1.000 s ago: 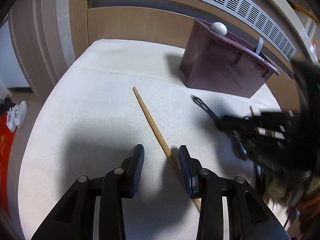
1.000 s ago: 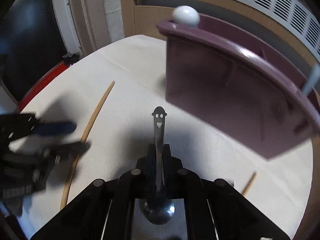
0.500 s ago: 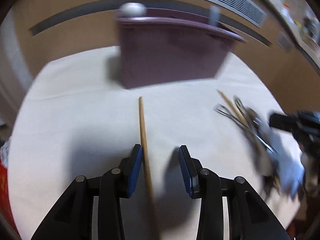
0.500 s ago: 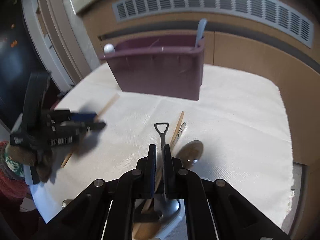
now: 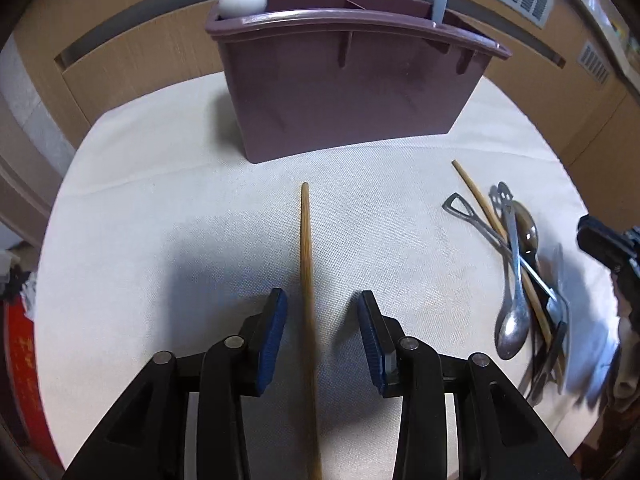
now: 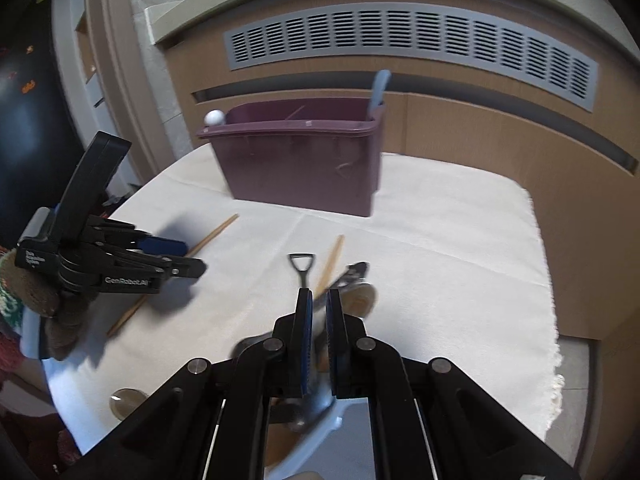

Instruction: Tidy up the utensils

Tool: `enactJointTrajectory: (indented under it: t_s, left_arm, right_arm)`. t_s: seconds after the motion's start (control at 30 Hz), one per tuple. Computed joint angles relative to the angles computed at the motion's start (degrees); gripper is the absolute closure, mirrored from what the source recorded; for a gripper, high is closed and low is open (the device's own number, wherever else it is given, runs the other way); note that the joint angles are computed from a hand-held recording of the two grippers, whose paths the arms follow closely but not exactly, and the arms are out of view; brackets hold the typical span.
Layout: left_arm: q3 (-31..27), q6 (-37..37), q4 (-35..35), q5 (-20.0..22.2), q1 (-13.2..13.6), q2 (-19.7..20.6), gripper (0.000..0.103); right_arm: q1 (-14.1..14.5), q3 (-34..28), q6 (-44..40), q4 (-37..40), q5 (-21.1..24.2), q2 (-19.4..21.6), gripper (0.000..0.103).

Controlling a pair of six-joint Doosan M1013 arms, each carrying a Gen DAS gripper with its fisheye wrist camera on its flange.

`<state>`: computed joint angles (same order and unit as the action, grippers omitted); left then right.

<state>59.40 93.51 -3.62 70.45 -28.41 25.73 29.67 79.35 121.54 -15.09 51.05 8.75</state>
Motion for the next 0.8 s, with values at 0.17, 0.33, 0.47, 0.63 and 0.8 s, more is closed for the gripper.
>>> enactJointTrajectory:
  t_s: [0.17, 0.33, 0.47, 0.63, 0.8]
  left_arm:
    - [2.93, -0.78, -2.20, -5.57, 0.29, -1.70, 0.098]
    - [10.11, -3.90, -7.68, -19.73, 2.01, -7.31, 0.098]
    - [14.51, -3.91, -10.24, -27.81, 3.06, -10.73, 0.098]
    - [16.44, -0.34, -15.39, -30.67, 4.90, -12.49, 0.098]
    - [17.35, 0.67, -18.85, -30.11, 6.15, -12.96, 0.098]
  right_arm:
    - [0.53, -0.90, 1.74, -1.23, 3.39, 0.70, 0.095]
    - [-0.87, -2.78, 0.20, 9.23, 5.78, 2.51, 0.095]
    - [-1.28, -4.40, 6.01, 8.83, 7.33, 4.24, 0.095]
    - [-1.03, -7.89, -2.67, 9.72, 10.41, 6.71, 0.095]
    - [-0.52, -11.06, -2.97, 5.90, 15.84, 8.23, 0.095]
